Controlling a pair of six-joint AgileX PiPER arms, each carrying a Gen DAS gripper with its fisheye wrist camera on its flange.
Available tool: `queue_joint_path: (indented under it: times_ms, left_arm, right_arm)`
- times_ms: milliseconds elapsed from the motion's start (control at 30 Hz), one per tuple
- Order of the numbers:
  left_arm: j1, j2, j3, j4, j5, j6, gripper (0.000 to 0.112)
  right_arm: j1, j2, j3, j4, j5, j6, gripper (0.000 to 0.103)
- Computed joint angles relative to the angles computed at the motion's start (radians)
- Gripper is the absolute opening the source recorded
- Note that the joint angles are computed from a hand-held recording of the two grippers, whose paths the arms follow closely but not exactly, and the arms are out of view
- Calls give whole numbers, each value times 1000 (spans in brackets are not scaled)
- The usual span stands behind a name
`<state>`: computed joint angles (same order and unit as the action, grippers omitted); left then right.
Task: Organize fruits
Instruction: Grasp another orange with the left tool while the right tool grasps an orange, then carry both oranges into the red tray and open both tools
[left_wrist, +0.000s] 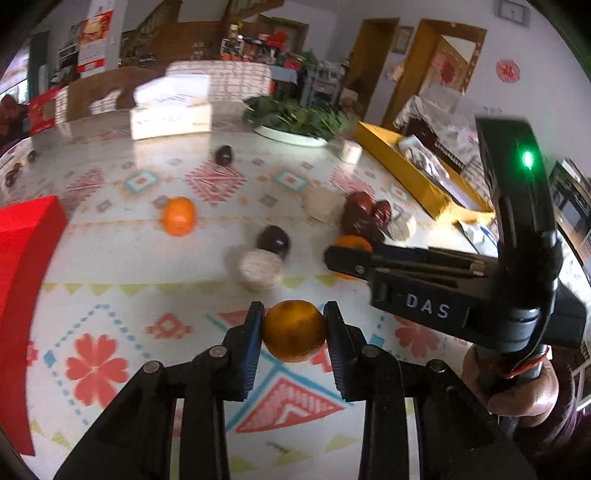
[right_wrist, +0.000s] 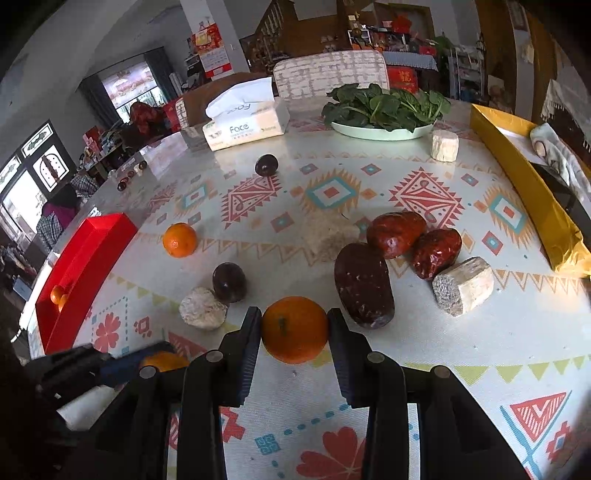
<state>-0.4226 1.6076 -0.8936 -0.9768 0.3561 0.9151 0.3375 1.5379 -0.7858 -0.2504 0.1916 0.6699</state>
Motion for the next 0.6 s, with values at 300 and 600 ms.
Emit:
queue_joint_path:
  times_ms: [300, 600]
  left_arm:
    - [242, -144, 62, -149, 79, 142, 32]
    - [593, -173, 56, -230, 186, 277, 32]
  right_arm:
    - [63, -11, 4, -367, 17, 352, 40]
    - [242, -49, -122, -418, 139, 393, 40]
